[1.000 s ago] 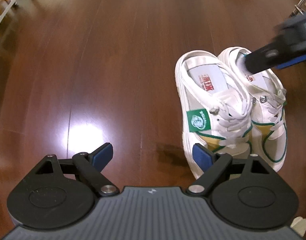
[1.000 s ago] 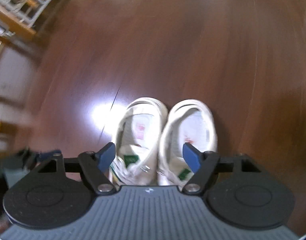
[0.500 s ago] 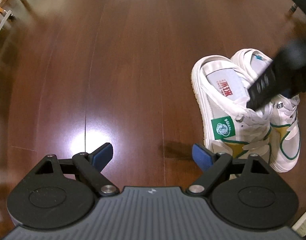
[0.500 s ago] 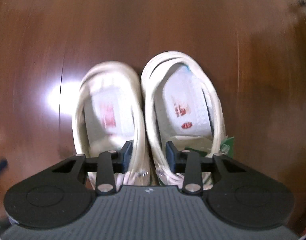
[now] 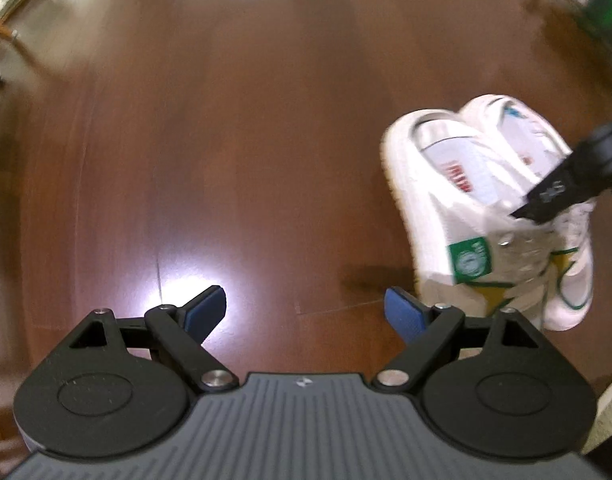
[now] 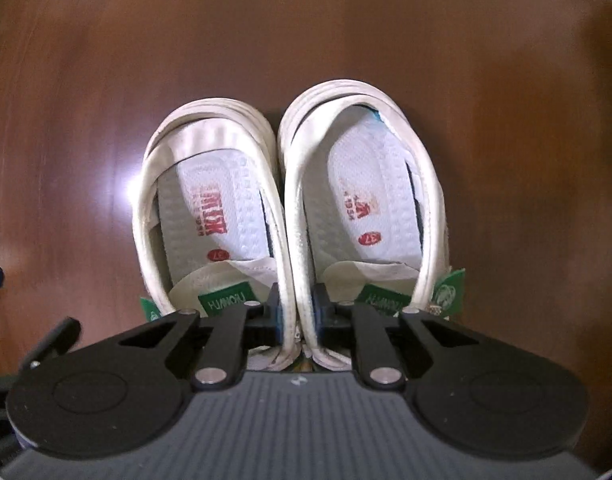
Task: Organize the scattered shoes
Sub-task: 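Lift the white sneakers toward the rack's bottom shelf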
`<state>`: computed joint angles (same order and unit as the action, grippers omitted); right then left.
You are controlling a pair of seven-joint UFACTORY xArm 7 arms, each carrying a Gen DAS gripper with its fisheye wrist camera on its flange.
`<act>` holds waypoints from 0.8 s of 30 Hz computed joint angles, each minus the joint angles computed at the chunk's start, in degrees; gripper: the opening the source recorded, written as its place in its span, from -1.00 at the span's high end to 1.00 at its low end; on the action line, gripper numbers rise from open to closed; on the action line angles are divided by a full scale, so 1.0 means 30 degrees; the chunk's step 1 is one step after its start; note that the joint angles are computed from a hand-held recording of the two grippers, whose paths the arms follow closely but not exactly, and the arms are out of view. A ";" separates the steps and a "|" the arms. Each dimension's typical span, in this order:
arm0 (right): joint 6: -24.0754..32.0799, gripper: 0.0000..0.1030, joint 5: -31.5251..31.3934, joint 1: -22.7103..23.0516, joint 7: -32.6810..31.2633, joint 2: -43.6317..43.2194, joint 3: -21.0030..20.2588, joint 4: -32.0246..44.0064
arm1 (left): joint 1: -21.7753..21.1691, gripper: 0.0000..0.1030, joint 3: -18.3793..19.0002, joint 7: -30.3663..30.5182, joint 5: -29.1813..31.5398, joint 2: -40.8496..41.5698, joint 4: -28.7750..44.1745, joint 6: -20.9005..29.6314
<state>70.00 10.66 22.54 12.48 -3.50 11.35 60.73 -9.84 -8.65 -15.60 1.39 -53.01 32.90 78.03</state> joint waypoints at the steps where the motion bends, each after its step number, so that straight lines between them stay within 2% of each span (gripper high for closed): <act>1: 0.0295 0.77 0.0007 -0.0381 0.0003 -0.0920 -0.0407 -0.0503 | -0.0260 -0.71 -0.0285 0.0003 -0.0230 0.0607 0.0524 -0.0070; 5: 0.2230 0.77 -0.0166 -0.2597 0.0013 -0.3627 -0.2259 -0.1079 | -0.1259 -0.71 -0.1264 -0.0116 -0.0838 0.3340 0.2917 -0.0417; 8: 0.3365 0.77 -0.0694 -0.4186 -0.0264 -0.4274 -0.3171 -0.0366 | -0.2141 -0.71 -0.2441 -0.0644 -0.1094 0.6785 0.6287 -0.1000; 12: 0.4829 0.77 -0.2123 -0.6994 -0.0988 -0.2926 -0.4945 0.3055 | -0.3225 -0.73 -0.3400 -0.1697 -0.0495 1.1056 1.0436 -0.2025; 13: 0.4813 0.77 -0.2393 -0.7552 -0.1270 -0.2305 -0.5180 0.3974 | -0.3338 -0.74 -0.3991 -0.2095 -0.0059 1.2664 1.1983 -0.2643; 15: 0.4568 0.77 -0.2823 -0.8594 -0.1863 -0.0796 -0.5598 0.5995 | -0.4076 -0.83 -0.3957 -0.2590 0.0685 1.4321 1.3466 -0.3298; 18: 0.3811 0.77 -0.2981 -0.9978 -0.2741 0.1784 -0.6055 0.9213 | -0.5183 -0.83 -0.4145 -0.3080 0.1963 1.8036 1.6753 -0.4896; 19: 0.3266 0.77 -0.3112 -1.0219 -0.2751 0.2120 -0.5969 0.9402 | -0.5513 -0.83 -0.4005 -0.3068 0.2146 1.8805 1.7458 -0.5183; 22: 0.1713 0.77 -0.3603 -1.0774 -0.2809 0.4425 -0.5827 1.1410 | -0.6427 -0.83 -0.3503 -0.2512 0.2199 2.2101 1.9940 -0.7408; 24: 0.0533 0.77 -0.3979 -1.1121 -0.2905 0.6594 -0.5803 1.3152 | -0.6762 -0.83 -0.3196 -0.1308 0.1806 2.4111 2.1444 -0.8665</act>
<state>71.60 -1.28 -10.82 3.76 16.29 -6.06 100.19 -30.12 -18.24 -19.53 6.80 19.33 97.24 52.04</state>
